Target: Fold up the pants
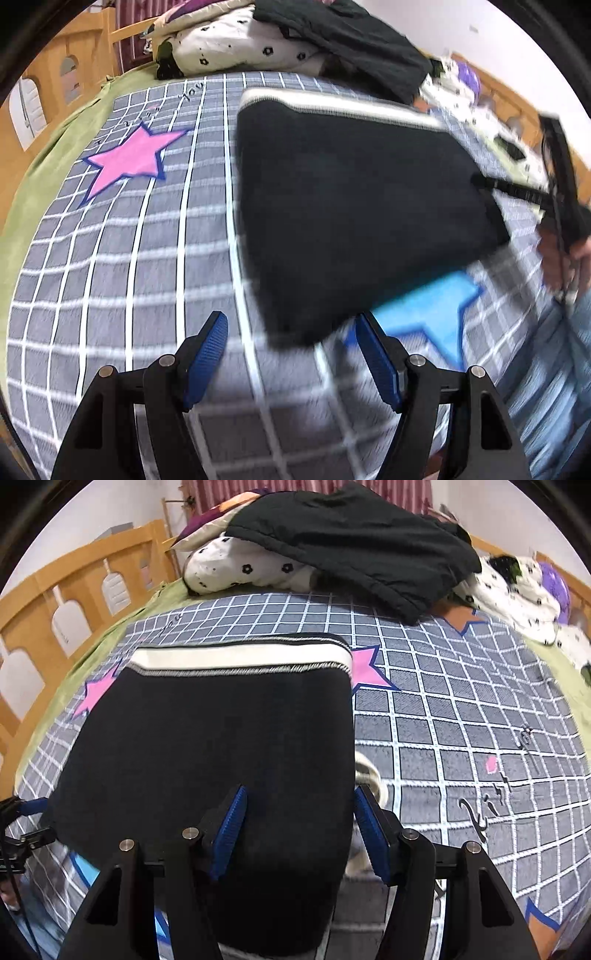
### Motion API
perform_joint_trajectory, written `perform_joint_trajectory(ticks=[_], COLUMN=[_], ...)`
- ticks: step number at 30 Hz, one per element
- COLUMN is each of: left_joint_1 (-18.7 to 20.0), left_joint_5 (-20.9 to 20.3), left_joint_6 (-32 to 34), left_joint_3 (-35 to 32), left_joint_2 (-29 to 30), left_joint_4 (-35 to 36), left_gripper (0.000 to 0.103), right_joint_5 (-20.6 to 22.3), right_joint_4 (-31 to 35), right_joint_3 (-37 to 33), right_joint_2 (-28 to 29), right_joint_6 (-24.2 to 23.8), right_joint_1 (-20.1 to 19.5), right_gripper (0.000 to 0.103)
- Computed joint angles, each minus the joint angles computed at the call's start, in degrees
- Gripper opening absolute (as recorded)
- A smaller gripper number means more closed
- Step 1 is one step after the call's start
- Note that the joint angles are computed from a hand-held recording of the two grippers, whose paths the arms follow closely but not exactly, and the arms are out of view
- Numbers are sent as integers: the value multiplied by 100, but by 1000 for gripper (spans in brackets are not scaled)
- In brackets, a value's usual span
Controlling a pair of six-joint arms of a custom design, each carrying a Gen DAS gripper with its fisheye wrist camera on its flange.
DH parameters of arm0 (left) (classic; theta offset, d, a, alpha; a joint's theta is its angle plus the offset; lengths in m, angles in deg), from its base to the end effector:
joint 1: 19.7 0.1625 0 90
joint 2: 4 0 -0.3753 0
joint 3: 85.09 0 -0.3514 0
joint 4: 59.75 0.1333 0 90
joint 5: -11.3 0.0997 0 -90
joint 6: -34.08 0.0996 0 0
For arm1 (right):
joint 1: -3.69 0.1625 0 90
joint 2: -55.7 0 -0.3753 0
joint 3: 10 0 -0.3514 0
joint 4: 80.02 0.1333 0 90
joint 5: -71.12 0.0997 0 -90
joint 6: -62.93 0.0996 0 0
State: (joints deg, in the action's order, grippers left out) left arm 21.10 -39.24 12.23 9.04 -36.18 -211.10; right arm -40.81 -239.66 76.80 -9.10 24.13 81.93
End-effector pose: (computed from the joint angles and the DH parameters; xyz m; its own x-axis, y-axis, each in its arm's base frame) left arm -0.3119 -0.5290 -0.0257 -0.7453 0.3033 -0.5937 0.5167 0.8256 -0.2268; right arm -0.0325 -0.6276 0.3819 -0.7500 -0.0554 0.6591 -0.4268 0.8018 -0.4182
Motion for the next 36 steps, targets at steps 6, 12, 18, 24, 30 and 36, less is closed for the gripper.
perform_joint_trajectory(ticks=[6, 12, 18, 24, 30, 36], left_joint_1=[-279, -376, -167, -165, -396, -291], left_joint_5=[1072, 1837, 1206, 1002, 881, 827], left_joint_6=[52, 682, 265, -335, -579, 111], left_joint_3=[91, -269, -119, 110, 552, -275], left_joint_2=[219, 673, 559, 399, -24, 477], left_joint_4=[418, 323, -1191, -667, -1032, -1738], left_gripper=[59, 54, 12, 14, 19, 51], right_joint_5=[5, 34, -27, 94, 622, 270], right_joint_4=[-317, -448, -388, -200, -708, -914], right_joint_3=[418, 481, 398, 500, 817, 904], right_joint_2=[-211, -247, -182, -276, -573, -279], right_joint_6=[-298, -360, -247, -271, -582, -937], right_joint_1=[-8, 0, -29, -113, -148, -93], right_gripper=[59, 59, 59, 60, 60, 60])
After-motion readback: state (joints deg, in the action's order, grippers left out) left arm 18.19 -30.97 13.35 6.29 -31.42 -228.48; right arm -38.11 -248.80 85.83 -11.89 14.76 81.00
